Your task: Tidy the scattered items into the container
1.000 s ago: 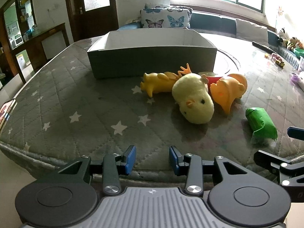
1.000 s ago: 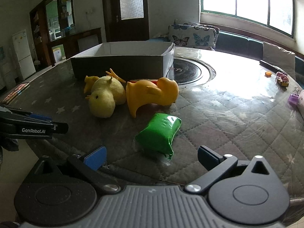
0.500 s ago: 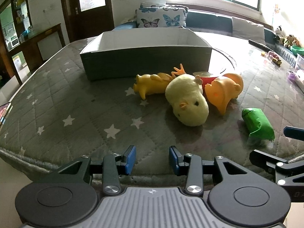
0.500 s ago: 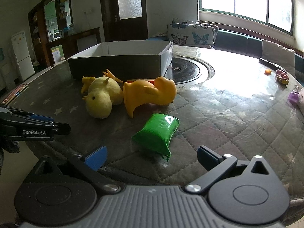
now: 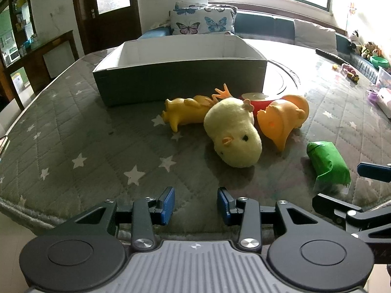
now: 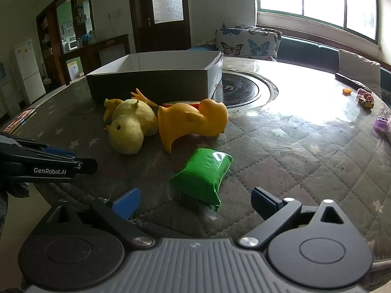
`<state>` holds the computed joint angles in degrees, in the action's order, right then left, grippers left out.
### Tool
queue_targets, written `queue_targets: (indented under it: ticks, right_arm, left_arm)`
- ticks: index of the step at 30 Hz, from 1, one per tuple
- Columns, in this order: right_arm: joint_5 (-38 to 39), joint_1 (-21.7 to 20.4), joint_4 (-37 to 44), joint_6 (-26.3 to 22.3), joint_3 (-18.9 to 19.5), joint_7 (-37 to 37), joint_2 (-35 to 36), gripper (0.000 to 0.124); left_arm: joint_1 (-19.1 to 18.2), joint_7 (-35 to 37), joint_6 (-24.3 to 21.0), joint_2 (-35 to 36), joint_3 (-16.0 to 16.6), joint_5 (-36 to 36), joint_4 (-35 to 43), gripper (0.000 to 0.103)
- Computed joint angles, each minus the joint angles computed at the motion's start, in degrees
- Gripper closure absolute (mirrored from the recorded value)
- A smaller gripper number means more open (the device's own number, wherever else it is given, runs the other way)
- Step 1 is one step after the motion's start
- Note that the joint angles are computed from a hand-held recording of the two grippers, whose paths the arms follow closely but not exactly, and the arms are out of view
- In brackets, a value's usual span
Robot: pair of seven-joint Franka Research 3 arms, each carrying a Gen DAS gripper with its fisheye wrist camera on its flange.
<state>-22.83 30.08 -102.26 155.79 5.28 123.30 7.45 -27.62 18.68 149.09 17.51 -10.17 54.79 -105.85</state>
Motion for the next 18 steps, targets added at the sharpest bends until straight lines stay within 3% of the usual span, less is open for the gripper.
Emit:
queue_targets:
  ticks: [18]
  right_arm:
    - [0.96, 0.40, 2.20, -1.97, -0.56, -1.51, 1.76, 0.026]
  left_arm:
    - [0.40, 3.86, 2.02, 1.12, 0.24, -2.98, 1.18, 0.062]
